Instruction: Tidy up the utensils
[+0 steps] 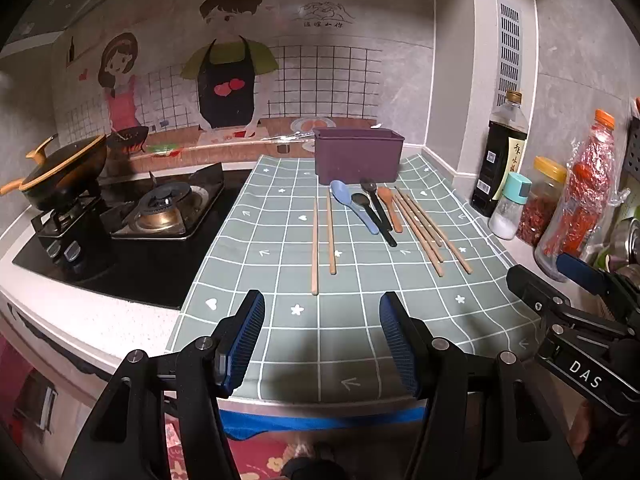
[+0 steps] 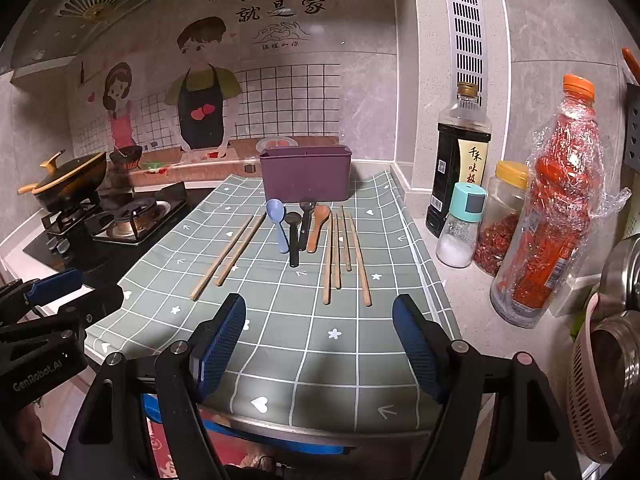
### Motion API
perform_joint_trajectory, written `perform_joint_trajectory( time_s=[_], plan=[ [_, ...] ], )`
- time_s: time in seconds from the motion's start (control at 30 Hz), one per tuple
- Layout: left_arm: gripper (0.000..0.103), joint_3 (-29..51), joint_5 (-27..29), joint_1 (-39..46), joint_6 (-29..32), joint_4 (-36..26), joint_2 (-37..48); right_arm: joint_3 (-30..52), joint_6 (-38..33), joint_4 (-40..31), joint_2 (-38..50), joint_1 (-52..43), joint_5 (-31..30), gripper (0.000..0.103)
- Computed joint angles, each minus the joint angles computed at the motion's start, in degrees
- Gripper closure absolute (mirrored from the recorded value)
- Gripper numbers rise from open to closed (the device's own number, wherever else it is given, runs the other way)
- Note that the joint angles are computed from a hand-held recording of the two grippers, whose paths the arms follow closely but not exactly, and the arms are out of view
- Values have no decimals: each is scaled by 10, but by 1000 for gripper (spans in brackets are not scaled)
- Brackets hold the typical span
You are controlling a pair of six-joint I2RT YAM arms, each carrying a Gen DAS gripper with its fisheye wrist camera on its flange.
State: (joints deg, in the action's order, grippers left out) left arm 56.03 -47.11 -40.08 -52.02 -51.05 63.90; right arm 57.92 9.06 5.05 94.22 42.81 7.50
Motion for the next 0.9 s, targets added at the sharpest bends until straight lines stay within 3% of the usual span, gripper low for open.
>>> perform_joint_trajectory(
  time_s=[0.9],
  plan=[
    [43,-26,23,22,13,27,-27,6,-3,-18,-11,2,4,29]
  ],
)
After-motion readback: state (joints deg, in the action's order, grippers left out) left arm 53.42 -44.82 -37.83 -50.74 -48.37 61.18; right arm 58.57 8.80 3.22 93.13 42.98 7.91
